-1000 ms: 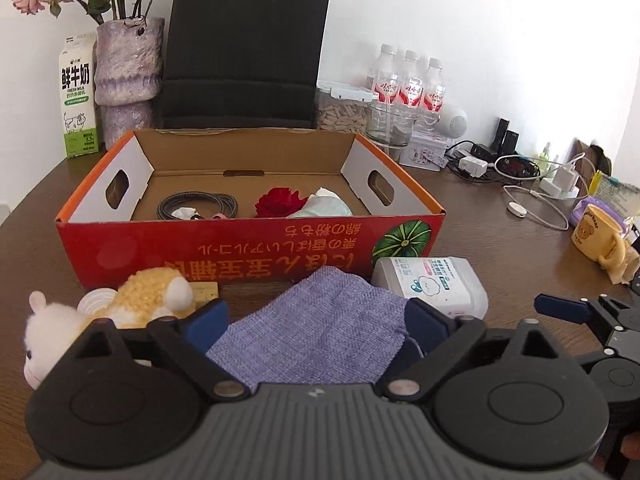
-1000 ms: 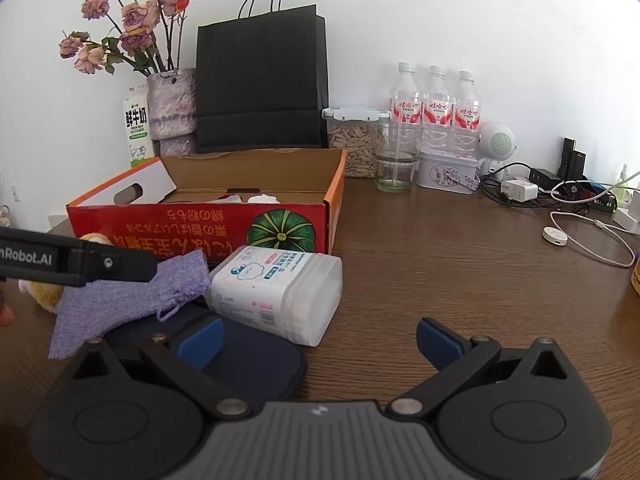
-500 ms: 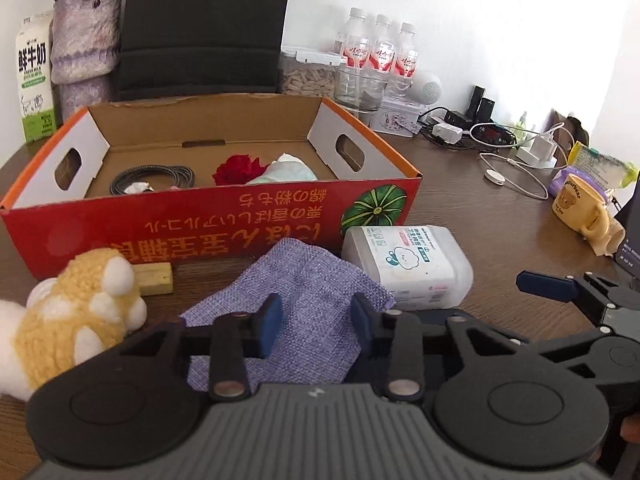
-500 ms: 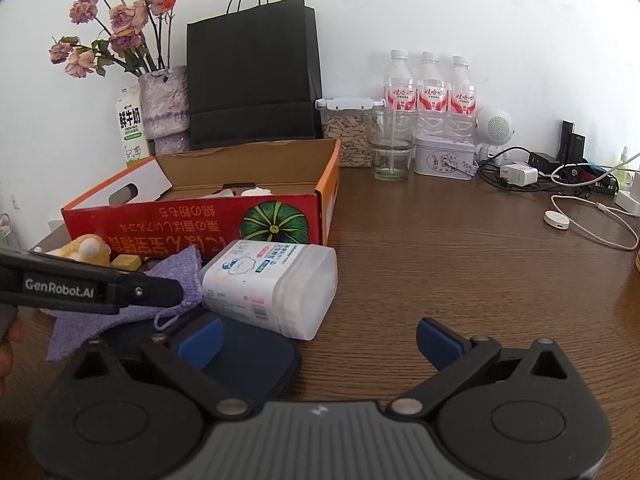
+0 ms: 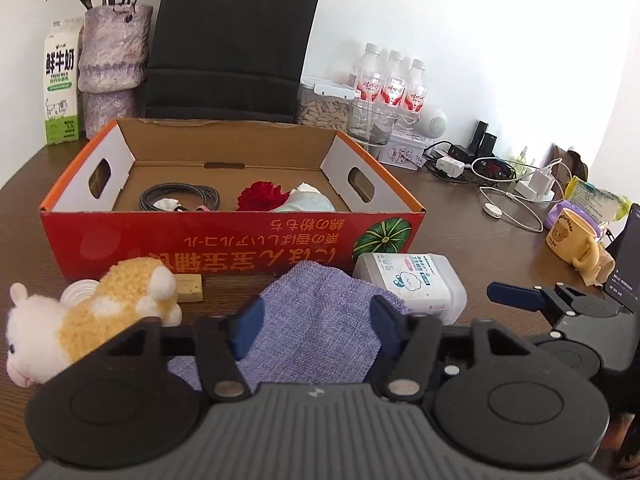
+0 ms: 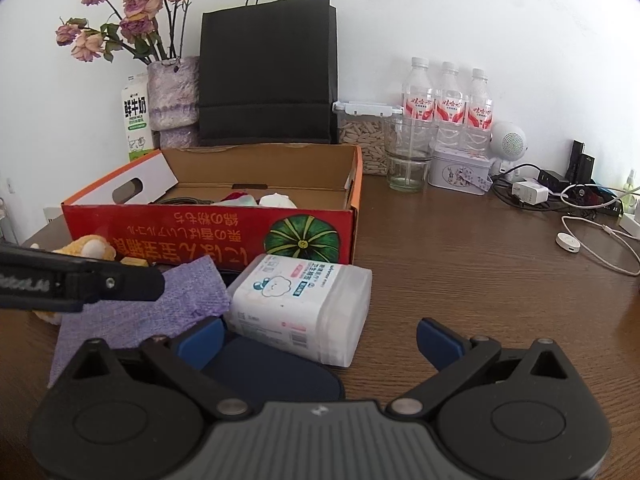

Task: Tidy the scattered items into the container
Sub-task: 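Grasp the purple drawstring pouch with the left tool, then grasp the white wet-wipes pack with the right tool while the left tool lifts the pouch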

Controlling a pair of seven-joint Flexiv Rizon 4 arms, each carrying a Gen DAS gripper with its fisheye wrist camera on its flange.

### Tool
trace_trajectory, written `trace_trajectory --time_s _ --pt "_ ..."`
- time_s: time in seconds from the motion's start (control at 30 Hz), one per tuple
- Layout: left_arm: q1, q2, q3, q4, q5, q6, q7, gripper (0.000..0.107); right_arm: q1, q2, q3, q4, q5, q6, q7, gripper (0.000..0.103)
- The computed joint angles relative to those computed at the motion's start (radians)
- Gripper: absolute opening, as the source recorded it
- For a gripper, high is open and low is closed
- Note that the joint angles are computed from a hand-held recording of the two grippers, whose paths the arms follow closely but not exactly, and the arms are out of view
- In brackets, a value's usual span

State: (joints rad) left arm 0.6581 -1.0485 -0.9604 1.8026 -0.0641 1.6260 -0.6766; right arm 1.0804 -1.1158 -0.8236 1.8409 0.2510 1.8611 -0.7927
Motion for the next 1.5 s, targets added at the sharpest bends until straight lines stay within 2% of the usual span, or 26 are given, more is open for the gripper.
trace_trajectory --time_s 0.1,0.3,0.4,0.47,0.57,0.7,0.73,0.77,0.83,1.0,1.2,1.23,1.37,1.4,1.5 --pt "0.013 0.021 0.009 0.018 0.023 -0.016 0.034 0.08 -0.004 0.001 -0.004 -0.01 -0.002 -0.017 0.01 0.103" --pt "-0.032 0.058 0.075 0.023 -0.008 -0.056 0.095 0.081 -0.002 0.005 -0.001 0.017 0.015 0.008 0.039 0.103" --pt "-0.051 0.055 0.085 0.025 -0.02 -0.015 0.106 0.076 0.01 -0.003 -0.01 0.031 0.036 0.029 0.039 0.103" --pt "-0.061 0.06 0.092 0.019 -0.03 -0.006 0.09 0.065 0.002 0.004 0.005 0.037 0.042 0.046 0.027 0.103" --pt "-0.072 0.069 0.113 0.019 -0.02 0.027 0.076 0.059 -0.007 0.013 0.025 0.041 0.052 0.061 0.003 0.103" --pt "-0.081 0.088 0.148 0.029 0.016 0.068 0.048 0.058 -0.024 0.027 0.056 0.039 0.069 0.083 -0.031 0.103" --pt "-0.078 0.095 0.153 0.035 0.028 0.069 0.044 0.06 -0.027 0.029 0.062 0.039 0.076 0.089 -0.04 0.103" --pt "-0.078 0.108 0.163 0.043 0.038 0.07 0.042 0.071 -0.029 0.031 0.066 0.04 0.083 0.094 -0.048 0.103" --pt "-0.072 0.12 0.177 0.067 0.066 0.11 0.036 0.077 -0.03 0.034 0.073 0.041 0.098 0.101 -0.063 0.103" --pt "-0.057 0.159 0.223 0.117 0.14 0.161 0.011 0.077 -0.031 0.038 0.083 0.038 0.127 0.106 -0.09 0.103" --pt "-0.176 0.17 0.366 0.083 0.178 0.23 -0.029 0.076 -0.018 0.036 0.085 0.041 0.158 0.131 -0.126 0.103" --pt "-0.201 0.164 0.389 0.069 0.182 0.249 -0.041 0.074 -0.018 0.037 0.087 0.042 0.165 0.135 -0.132 0.103" --pt "-0.27 0.148 0.459 0.026 0.202 0.31 -0.102 0.051 -0.029 0.05 0.108 0.046 0.18 0.145 -0.154 0.103" --pt "-0.275 0.145 0.465 0.018 0.208 0.309 -0.118 0.048 -0.035 0.055 0.117 0.046 0.18 0.145 -0.161 0.103" --pt "-0.273 0.139 0.463 -0.003 0.23 0.278 -0.141 0.024 -0.046 0.063 0.133 0.042 0.179 0.144 -0.178 0.103"
